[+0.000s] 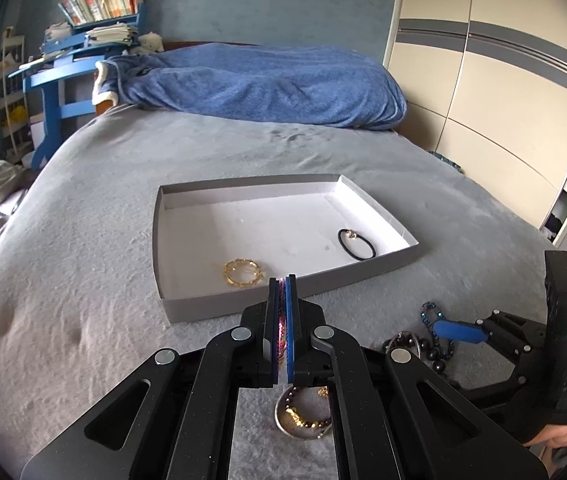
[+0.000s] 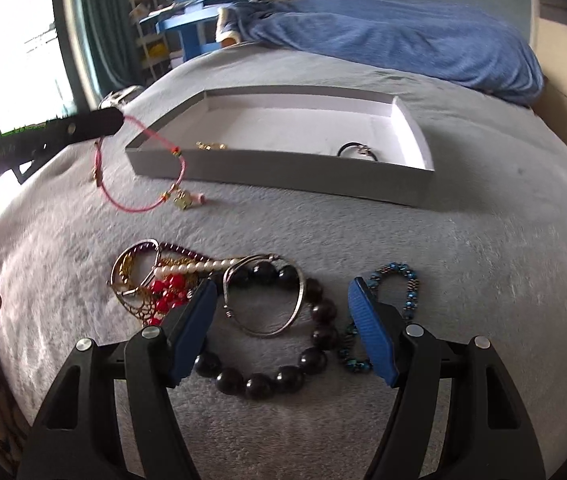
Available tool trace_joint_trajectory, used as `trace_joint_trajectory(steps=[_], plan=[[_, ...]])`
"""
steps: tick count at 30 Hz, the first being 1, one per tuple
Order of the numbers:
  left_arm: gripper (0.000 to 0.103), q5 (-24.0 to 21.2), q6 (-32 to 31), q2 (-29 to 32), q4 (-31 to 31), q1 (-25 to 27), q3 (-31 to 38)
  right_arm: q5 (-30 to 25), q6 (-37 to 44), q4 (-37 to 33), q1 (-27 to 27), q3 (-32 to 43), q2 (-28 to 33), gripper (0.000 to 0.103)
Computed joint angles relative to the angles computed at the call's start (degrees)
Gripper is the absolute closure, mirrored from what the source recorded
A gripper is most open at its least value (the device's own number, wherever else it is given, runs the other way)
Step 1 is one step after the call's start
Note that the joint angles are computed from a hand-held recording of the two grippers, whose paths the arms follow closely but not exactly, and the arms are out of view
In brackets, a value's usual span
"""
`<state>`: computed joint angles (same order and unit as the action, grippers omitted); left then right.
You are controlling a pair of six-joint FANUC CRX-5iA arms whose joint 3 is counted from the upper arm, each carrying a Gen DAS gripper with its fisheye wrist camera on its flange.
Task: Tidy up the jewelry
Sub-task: 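Grasp the silver bangle with the right tool while the left tool carries the pink bracelet to the tray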
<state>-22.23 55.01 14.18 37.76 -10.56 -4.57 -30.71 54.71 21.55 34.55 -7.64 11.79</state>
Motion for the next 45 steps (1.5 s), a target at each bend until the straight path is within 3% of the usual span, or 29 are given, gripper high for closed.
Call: trace_joint_trajectory(steps=[8,10,12,14,24,34,45], plan=[[0.100,-0.2,-0.1,-0.1,-0.2,0.0,-0.2,-1.8,-0.5,3.6,0.9,0.9,2.3,0.035],[0.100,-0.1,0.1,-0.1,-0.2,0.0,-0.2,-1.9,-0.1,3.4,0.9,1.2,2.6,0.043],[0.100,-0.1,0.1,-0.2,-0.3,0.1,-0.3,-2.2,0.9,2.1,0.8,1.8,2.9,0.057],[0.100,0.1,-0.4,-0.3,0.3,0.1,-0.5,-2.1,1.3,1.0,0.5,2.3,3.0,0.059],[0.100,2.7,-5.6,-1.6,5.8,-0.3,-2.7,3.4,-0.5,-2.5,-1.1,0.6,0.0,0.059],[0.100,5.4,-15.8,-2.8,16.3,-1.5,-4.9,14.3,4.1,-17.1,-5.1,-1.2,-5.0,0.059],[0.100,7.7,-24.9,-2.7,26.5,-2.5,-5.6,16.1,-1.1,-12.5,-6.6,-0.8,-4.3,0.059]])
